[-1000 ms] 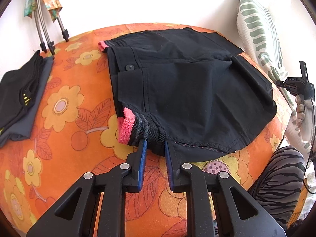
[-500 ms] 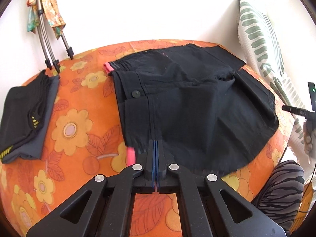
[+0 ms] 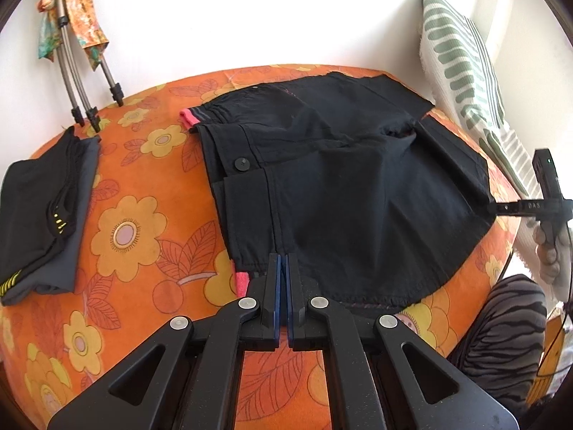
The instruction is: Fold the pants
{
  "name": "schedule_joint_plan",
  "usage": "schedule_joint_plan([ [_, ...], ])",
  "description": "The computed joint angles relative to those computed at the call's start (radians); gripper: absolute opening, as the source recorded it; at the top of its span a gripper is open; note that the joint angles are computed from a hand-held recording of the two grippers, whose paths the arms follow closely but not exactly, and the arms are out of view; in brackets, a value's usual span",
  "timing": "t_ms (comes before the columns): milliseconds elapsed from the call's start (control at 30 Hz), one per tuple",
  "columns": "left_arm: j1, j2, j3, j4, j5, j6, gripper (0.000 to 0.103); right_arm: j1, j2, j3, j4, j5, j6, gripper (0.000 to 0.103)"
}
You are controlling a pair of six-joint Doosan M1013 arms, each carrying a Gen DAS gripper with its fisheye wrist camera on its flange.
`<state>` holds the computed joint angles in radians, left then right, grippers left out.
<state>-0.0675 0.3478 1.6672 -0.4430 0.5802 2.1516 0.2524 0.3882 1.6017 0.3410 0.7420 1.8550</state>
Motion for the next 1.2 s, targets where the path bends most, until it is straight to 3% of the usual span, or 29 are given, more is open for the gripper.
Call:
schedule_joint_plan([
  [67, 0.002, -0.001, 0.003, -0.021, 0.031, 0.053, 0.019, 0.009, 0.012, -0.022, -0.033, 0.006, 0.016, 0.014],
  [100, 0.004, 0.002, -0.002, -0.031, 0.064, 0.076, 0.031, 0.012, 0.015, -0.03, -0.047, 0.004, 0.026, 0.011],
  [167, -0.006, -0.003, 0.008, 0.005, 0.063, 0.091, 0.038, 0.01, 0.019, -0.042, -0.044, -0.01, 0.041, 0.009],
  [500, -0.071, -0.004, 0.034, 0.172, 0.086, 0.255, 0.04, -0.001, 0.066, -0.17, -0.074, -0.007, 0.095, 0.009],
  [633, -0.099, -0.006, 0.059, 0.243, 0.012, 0.278, 0.04, -0.001, 0.096, -0.228, -0.102, 0.014, 0.125, 0.008],
  [767, -0.099, -0.009, 0.055, 0.148, 0.043, 0.379, 0.04, -0.005, 0.121, -0.272, -0.132, 0.041, 0.153, 0.008],
  [867, -0.103, -0.008, 0.056, 0.118, 0.065, 0.441, 0.047, -0.006, 0.131, -0.284, -0.127, 0.052, 0.154, 0.008],
  [1067, -0.126, 0.01, 0.061, 0.207, -0.012, 0.372, 0.045, -0.01, 0.139, -0.294, -0.129, 0.055, 0.162, 0.008],
  [1167, -0.127, 0.01, 0.067, 0.204, -0.048, 0.354, 0.015, -0.011, 0.134, -0.288, -0.131, 0.049, 0.165, 0.008],
  [1200, -0.126, 0.007, 0.075, 0.191, -0.074, 0.354, 0.011, -0.011, 0.13, -0.283, -0.134, 0.046, 0.167, 0.008],
])
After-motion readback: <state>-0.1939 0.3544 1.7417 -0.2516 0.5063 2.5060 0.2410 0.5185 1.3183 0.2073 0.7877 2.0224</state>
